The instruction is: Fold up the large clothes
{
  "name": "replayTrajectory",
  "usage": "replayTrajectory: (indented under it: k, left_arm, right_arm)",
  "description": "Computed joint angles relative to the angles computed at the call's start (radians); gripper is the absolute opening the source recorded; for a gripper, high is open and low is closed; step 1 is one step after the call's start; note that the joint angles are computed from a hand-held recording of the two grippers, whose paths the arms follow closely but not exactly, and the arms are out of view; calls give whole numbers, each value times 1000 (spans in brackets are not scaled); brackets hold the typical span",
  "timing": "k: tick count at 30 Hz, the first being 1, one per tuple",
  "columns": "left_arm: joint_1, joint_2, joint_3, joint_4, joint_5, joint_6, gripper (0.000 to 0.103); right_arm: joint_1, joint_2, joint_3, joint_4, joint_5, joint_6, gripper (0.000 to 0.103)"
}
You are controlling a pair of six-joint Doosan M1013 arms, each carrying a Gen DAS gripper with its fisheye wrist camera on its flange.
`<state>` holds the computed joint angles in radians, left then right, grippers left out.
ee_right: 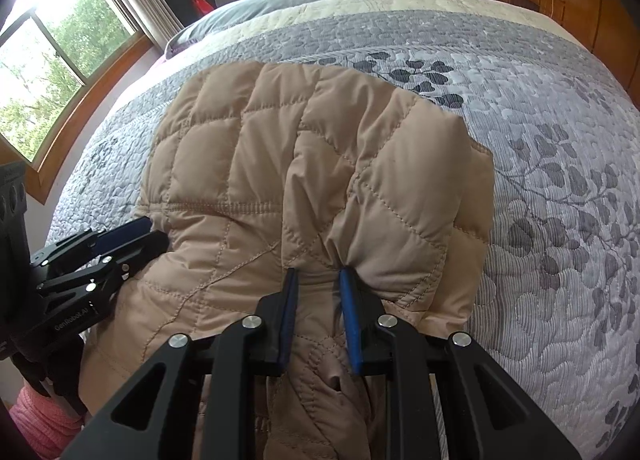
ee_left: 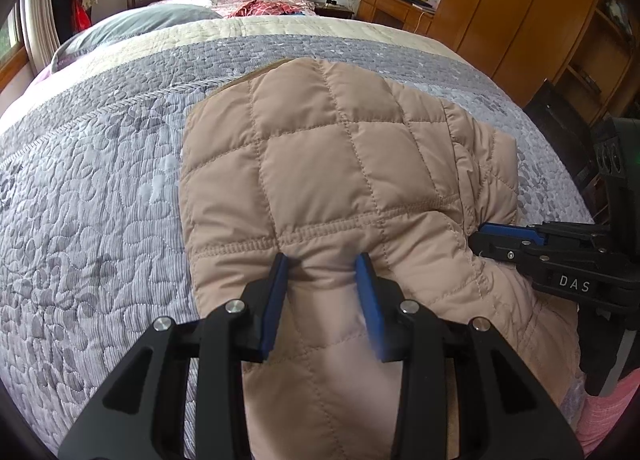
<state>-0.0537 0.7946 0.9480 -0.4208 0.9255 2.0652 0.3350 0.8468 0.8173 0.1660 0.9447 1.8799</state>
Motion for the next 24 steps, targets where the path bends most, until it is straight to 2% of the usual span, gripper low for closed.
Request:
replayTrajectory:
  k: [3, 9, 12, 13, 15, 16, 17, 19, 20, 22, 24]
  left_arm:
    - [6, 3, -11, -13, 20, -1, 35]
    - [3, -4, 8, -13, -6, 17, 36]
    - [13, 0, -7, -41, 26, 16, 36]
    - [16, -5, -5, -42, 28, 15, 36]
    - [20, -29, 23, -18, -8, 8, 42]
    - [23, -44, 42, -11, -36, 13, 46]
    - [29, -60, 61, -14, -60, 27, 49]
    - [41, -80, 86, -27, -81, 46, 54]
    - [46, -88, 95, -31, -87, 52, 58]
    - [56, -107, 123, -32, -112, 66, 62]
    - [64, -118, 139, -38, -121, 77, 66]
  right_arm:
    - [-6, 2, -8, 18, 9, -6, 21]
    - [-8, -1, 4, 29, -8, -11, 21]
    - [-16, -9, 16, 74, -15, -38, 22]
    - [-23, -21, 33, 110, -27, -51, 25]
    - [-32, -47, 70, 166, -64, -78, 38]
    - [-35, -66, 99, 185, -97, -95, 48]
    - [-36, -92, 135, 182, -142, -106, 52]
    - [-37, -130, 189, 168, -200, -120, 58]
    - [-40, -141, 208, 185, -216, -133, 64]
    - [-55, -159, 244, 266, -231, -178, 71]
    - [-69, -165, 269, 338, -229, -220, 73]
